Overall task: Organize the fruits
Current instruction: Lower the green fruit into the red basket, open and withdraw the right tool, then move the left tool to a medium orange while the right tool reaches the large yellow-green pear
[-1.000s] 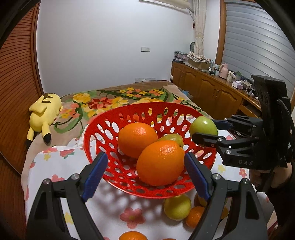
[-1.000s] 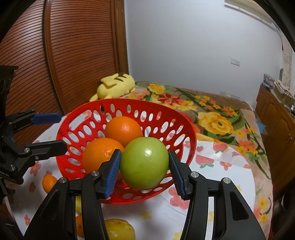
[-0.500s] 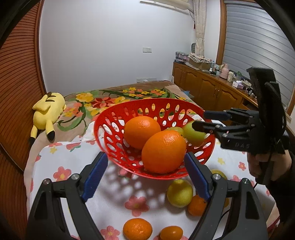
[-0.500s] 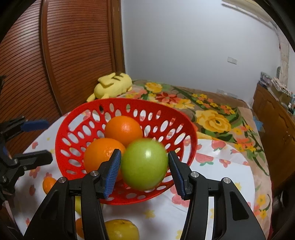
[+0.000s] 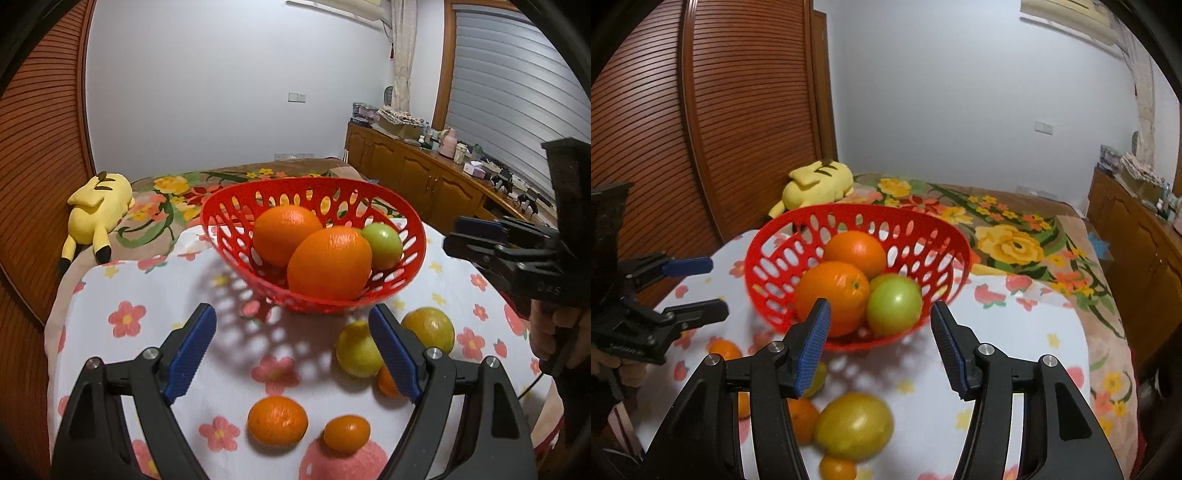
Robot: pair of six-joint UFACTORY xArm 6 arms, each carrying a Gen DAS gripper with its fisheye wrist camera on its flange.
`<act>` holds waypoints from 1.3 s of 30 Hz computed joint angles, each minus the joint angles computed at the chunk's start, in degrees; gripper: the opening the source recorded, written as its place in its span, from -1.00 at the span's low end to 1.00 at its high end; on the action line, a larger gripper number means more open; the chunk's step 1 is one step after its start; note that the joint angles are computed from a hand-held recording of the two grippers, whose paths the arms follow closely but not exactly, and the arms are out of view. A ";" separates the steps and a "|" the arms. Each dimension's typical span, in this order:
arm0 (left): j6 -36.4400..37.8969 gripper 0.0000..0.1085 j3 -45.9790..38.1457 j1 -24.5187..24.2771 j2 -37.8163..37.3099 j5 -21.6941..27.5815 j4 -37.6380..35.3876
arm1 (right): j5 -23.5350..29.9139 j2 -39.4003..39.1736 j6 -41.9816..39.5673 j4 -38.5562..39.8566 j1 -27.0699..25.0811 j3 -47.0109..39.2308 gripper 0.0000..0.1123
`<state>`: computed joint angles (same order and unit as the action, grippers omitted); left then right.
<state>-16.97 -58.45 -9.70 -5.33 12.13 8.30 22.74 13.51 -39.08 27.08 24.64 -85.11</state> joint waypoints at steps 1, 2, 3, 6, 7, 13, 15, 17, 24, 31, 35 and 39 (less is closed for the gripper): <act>-0.34 0.57 0.71 0.00 -0.48 -0.16 0.35 | -0.46 -0.76 0.19 -0.07 0.12 1.24 0.03; -0.43 0.57 1.63 0.03 -1.05 -0.41 0.36 | -1.05 -1.66 0.46 -0.16 0.27 2.80 0.03; -0.25 0.57 2.64 0.04 -1.62 -0.69 -0.06 | -1.61 -2.54 0.63 -0.14 0.39 4.36 0.03; 0.34 0.57 5.21 0.12 -2.82 -1.12 -1.24 | -3.09 -4.60 1.70 -0.60 0.64 8.47 0.03; 0.63 0.57 6.09 0.15 -3.11 -1.31 -1.67 | -3.62 -5.21 1.96 -0.56 0.68 9.79 0.03; 1.86 0.57 8.54 0.26 -2.99 -0.19 -3.94 | -4.31 -7.84 2.37 1.20 0.55 14.59 0.04; 1.19 0.57 9.10 0.19 -3.00 0.30 -3.62 | -4.19 -8.37 2.11 1.87 0.51 15.39 0.04; 1.64 0.57 9.92 -0.03 -3.19 -0.05 -4.42 | -4.39 -8.71 2.45 1.52 0.51 16.15 0.04; 0.28 0.57 10.52 0.38 -2.73 0.12 -3.16 | -5.89 -7.83 4.10 0.55 0.64 16.92 0.17; 6.13 0.36 11.07 -0.13 -2.17 -0.56 -9.14 | -5.55 -5.49 6.48 -1.87 0.43 15.86 0.23; 5.94 0.17 11.51 -0.32 -2.10 -1.01 -8.90 | -4.78 -4.46 7.33 -2.64 0.39 15.07 0.26; 7.79 0.02 11.38 -0.41 -2.05 -0.51 -11.63 | -4.49 -3.83 7.48 -2.70 0.49 14.51 0.28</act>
